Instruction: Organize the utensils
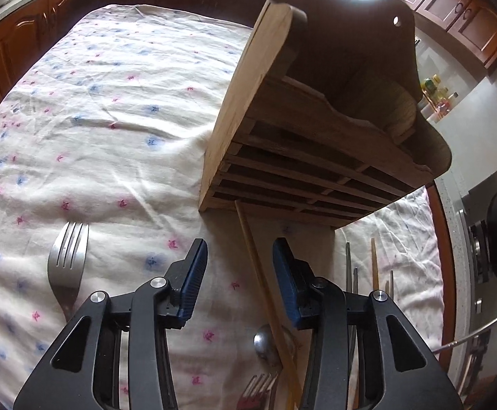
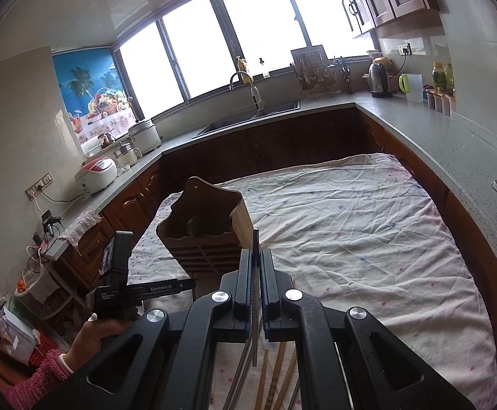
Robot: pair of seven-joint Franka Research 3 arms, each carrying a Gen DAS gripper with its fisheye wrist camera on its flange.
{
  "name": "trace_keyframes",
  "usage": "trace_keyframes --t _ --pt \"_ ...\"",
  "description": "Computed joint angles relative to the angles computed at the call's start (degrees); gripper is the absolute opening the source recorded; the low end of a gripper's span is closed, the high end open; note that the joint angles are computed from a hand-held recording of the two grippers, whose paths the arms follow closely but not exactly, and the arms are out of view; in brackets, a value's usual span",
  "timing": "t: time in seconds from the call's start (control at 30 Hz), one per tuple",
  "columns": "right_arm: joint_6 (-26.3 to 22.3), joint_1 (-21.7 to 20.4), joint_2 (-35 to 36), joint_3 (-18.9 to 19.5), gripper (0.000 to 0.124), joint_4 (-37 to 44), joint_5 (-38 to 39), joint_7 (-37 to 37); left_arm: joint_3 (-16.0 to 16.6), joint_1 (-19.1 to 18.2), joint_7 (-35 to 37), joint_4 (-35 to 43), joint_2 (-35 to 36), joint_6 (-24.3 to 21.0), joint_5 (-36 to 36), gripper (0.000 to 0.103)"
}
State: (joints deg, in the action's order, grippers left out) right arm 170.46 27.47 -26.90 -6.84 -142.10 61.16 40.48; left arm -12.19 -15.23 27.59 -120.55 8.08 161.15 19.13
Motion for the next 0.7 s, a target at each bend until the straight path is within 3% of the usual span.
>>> trace_keyframes --t 0.07,0.1,0.13,0.23,0.47,0.7 --pt "-0.31 0.08 0.25 -0.46 0.004 0.27 0.25 -0.17 0.03 -0.07 0.07 1.24 1.47 -0.06 0.09 0.027" --pt "-0.41 -0.04 0.37 -0.54 0.004 0.37 0.29 -0.25 -0.23 0.13 0.91 1.76 2.12 -0.05 -0.77 0.012" --pt "-0.54 -0.15 0.54 -0.55 0.004 0.49 0.31 -0.28 -0.35 0.16 1.33 2.1 2.71 0.41 -1.26 0.009" --pt "-0.89 -0.55 0.81 -0.52 0.004 0.73 0.53 -0.4 1.03 -1.2 -1.19 1.8 2.26 1.46 2.28 0.007" --pt "-0.6 -0.39 0.29 -0.6 0.004 0.82 2.41 -2.25 0.96 -1.44 -5.05 -4.04 -4.39 5.92 7.04 0.004" --pt "-0.08 0.3 -0.85 -0.02 0.004 0.75 3.25 -3.18 -1.79 0.86 -8.84 -10.07 -13.62 7.99 12.17 0.004"
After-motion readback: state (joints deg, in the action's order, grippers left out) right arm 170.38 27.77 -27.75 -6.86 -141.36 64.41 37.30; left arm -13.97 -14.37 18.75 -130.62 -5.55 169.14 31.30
